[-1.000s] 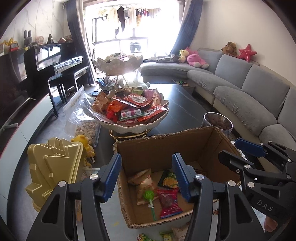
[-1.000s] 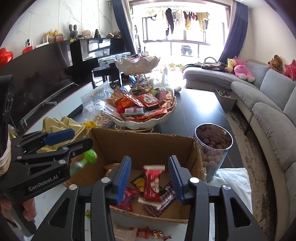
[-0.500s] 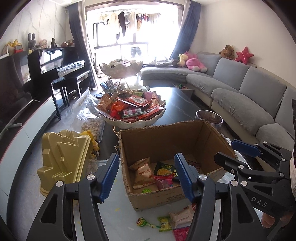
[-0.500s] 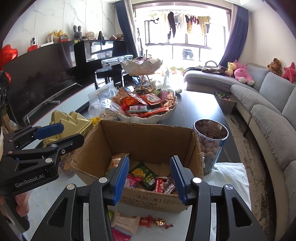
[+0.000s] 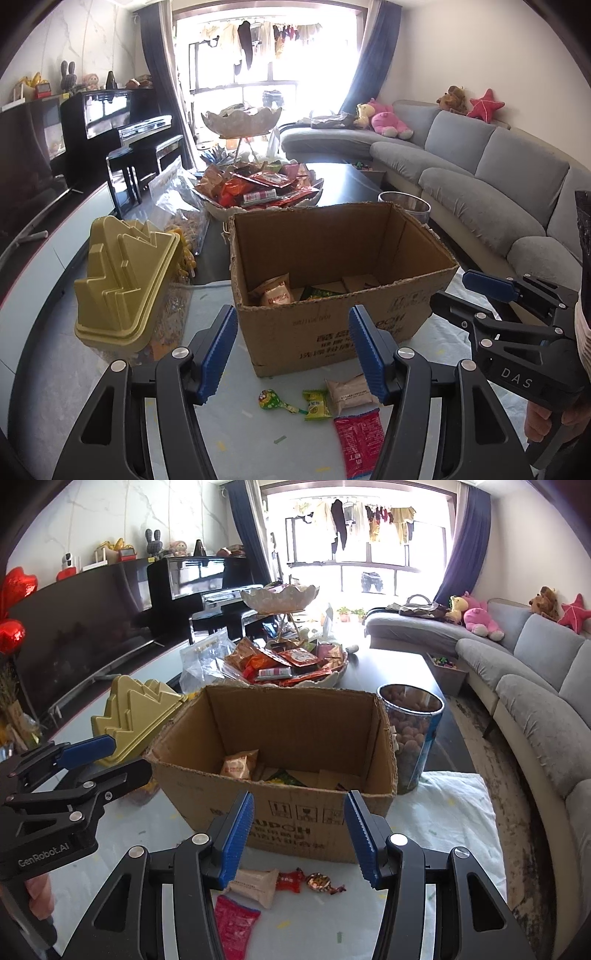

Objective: Organize snacks
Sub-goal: 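Move both tools back toward the snacks in front of the box, then grasp the yellow snack packet with the left tool while the right tool grasps the foil-wrapped candy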

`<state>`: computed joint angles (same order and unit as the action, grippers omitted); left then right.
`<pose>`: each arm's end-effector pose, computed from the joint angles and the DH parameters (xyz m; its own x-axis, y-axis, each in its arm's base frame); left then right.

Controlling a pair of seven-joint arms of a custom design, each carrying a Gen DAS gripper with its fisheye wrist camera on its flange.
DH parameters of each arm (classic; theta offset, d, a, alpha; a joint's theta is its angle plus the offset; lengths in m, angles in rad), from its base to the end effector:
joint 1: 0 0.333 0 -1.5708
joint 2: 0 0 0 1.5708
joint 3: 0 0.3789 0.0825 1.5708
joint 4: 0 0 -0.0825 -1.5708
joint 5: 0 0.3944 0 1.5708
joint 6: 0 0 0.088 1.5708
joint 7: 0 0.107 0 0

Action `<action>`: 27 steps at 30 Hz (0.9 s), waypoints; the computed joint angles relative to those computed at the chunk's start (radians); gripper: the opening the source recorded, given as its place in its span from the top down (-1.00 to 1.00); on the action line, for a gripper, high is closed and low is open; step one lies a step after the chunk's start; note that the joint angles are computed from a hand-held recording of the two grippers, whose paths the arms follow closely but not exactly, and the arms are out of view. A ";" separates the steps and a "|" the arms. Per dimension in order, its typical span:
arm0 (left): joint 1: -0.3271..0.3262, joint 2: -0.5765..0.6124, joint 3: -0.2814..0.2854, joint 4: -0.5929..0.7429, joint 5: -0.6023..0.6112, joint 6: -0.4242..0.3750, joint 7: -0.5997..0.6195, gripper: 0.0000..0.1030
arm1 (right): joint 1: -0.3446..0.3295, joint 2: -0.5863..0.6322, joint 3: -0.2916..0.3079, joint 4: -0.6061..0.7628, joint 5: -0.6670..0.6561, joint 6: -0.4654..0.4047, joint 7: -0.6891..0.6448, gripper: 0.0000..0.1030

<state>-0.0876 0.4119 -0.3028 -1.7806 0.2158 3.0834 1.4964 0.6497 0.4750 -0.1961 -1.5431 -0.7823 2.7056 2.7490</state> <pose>0.6830 -0.2598 0.4974 -0.4288 -0.9034 0.0005 -0.5526 0.2618 -0.7912 0.6650 0.3865 0.5033 -0.0392 -0.9980 -0.0502 -0.6264 0.0637 -0.7769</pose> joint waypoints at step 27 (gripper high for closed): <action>0.018 0.082 -0.052 -0.026 -0.066 -0.125 0.060 -0.10 | -0.018 0.026 0.023 -0.131 0.123 0.037 -0.071 -0.01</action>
<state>-0.0700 0.4935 -0.3549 -1.8067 0.1502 2.9587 1.5562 0.6313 0.5011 -0.1730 -1.6737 -0.6597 2.7431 2.6780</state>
